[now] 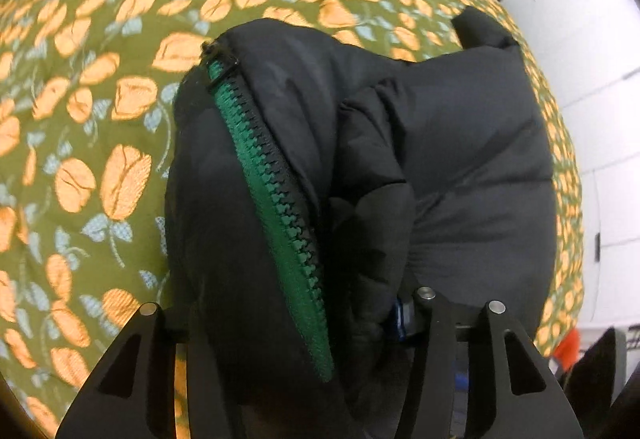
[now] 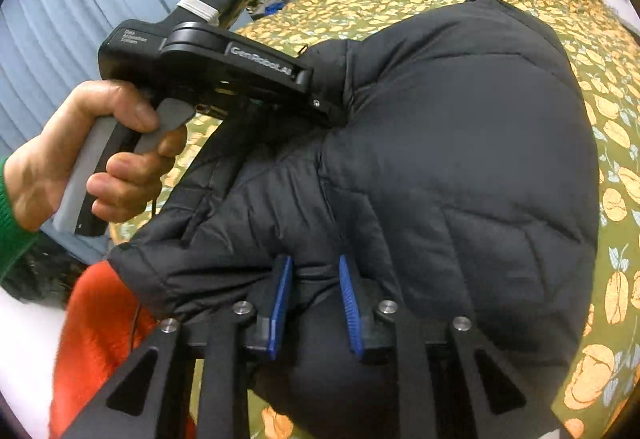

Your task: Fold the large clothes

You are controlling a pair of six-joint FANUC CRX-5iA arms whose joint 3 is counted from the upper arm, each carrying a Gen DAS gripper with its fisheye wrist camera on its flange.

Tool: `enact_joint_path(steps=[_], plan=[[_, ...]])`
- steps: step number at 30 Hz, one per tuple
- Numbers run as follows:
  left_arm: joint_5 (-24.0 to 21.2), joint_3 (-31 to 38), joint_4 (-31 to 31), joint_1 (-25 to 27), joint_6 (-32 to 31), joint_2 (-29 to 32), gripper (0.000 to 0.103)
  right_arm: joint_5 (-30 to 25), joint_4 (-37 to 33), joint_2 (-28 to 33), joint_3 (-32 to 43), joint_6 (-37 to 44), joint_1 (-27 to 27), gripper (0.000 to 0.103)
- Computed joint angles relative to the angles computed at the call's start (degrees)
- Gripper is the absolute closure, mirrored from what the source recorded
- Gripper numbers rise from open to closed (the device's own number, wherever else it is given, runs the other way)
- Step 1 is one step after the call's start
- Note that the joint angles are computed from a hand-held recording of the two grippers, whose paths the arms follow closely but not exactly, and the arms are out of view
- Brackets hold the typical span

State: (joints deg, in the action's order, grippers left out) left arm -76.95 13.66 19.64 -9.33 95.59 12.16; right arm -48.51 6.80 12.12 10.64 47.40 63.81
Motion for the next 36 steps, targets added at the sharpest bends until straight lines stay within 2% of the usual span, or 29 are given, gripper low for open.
enact_joint_path(steps=[4,10,12,14,16,18,20,24,26,30,33,36], plan=[[4.3,-3.8,1.4,0.5,0.5,-0.4,0.049,-0.3,3.1,1.4,0.3,-3.3,1.4,0.082],[5.4,-5.2,1.7,0.8,-1.4,-1.3,0.048,-5.1,3.1,1.0,3.4,-1.8,1.6,0.083],[6.0,-5.8,2.3,1.3,-2.6,-1.6,0.048,-3.6,5.5,-2.6,0.5,-4.6,2.7,0.080],[6.9,-7.3,3.9,2.1,-4.0,-2.0,0.048,-2.0,10.3,-8.4,-5.0,-10.8,4.3,0.080],[8.0,-8.8,5.5,2.6,-5.6,-2.4,0.047,-3.9,15.4,-12.1,-8.7,-15.9,5.8,0.080],[8.8,-10.1,7.1,3.1,-6.7,-2.8,0.047,-8.2,16.9,-13.9,-9.9,-18.7,6.3,0.078],[8.9,-10.9,7.8,3.5,-7.5,-3.3,0.047,-10.0,16.3,-15.0,-10.9,-19.7,6.0,0.078],[9.3,-10.6,7.5,3.0,-7.7,-3.1,0.046,-8.1,12.7,-11.7,-9.7,-16.0,2.9,0.078],[9.7,-11.0,7.8,3.0,-8.1,-3.3,0.044,-11.0,6.2,-8.0,-6.0,-10.5,0.1,0.078],[12.6,-13.1,8.8,2.9,-8.6,-4.1,0.042,-10.3,0.1,-5.7,-4.4,-8.3,-3.1,0.083],[12.9,-12.2,7.8,2.4,-7.3,-3.5,0.041,-6.0,0.1,-6.1,-7.9,-10.0,-3.6,0.084],[12.1,-11.4,7.6,2.4,-7.0,-3.2,0.041,-8.0,1.8,-6.8,-7.0,-10.5,-2.7,0.083]])
